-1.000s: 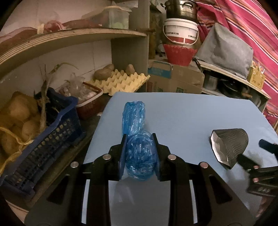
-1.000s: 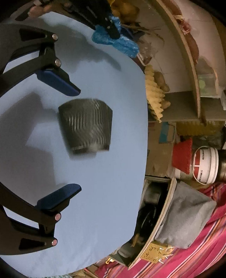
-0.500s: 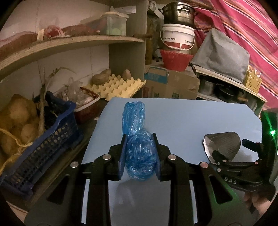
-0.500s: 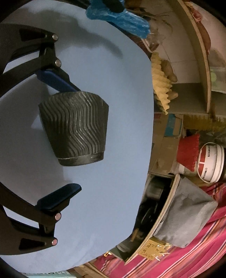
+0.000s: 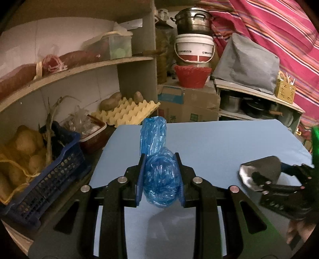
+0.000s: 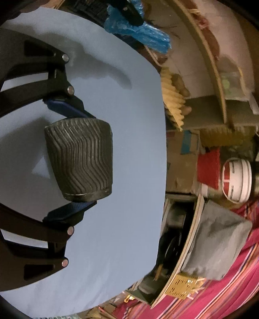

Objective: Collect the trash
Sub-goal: 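Carry the blue bag and dark cup over the light blue basket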

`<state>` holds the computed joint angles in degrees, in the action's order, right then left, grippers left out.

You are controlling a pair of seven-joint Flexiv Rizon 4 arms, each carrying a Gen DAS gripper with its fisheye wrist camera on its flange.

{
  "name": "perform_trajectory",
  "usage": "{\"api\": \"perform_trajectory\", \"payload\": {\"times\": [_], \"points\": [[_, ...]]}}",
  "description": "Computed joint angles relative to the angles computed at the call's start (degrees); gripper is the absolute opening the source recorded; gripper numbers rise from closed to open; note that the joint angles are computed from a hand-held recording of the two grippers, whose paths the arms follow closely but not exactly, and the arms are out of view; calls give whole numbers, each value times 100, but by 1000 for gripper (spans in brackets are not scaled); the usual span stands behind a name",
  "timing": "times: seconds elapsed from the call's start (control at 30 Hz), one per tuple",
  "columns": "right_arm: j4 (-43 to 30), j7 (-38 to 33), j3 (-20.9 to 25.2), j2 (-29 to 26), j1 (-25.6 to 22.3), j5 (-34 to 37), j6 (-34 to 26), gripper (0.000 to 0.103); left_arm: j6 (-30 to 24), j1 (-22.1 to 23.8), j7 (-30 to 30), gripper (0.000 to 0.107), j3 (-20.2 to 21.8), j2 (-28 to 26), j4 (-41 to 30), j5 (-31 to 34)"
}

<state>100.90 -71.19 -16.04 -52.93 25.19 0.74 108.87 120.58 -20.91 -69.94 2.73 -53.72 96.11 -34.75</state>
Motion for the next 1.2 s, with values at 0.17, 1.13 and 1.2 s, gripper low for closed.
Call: {"api": "perform_trajectory", "payload": {"times": [0.17,1.13,1.2], "points": [[481,-291,132,370,-499,-39,364,75,80,-532,112,26,185,40,-2,-471],[1255,-226,1662,1007,-4996,-1742,1172,70,302,-2864,4096,26,-24,-935,-2794,-4655],[1157,-26,1771,933,-5301,-2003,1177,70,428,-2922,4658,26,-305,-1108,-3320,-4885]]}}
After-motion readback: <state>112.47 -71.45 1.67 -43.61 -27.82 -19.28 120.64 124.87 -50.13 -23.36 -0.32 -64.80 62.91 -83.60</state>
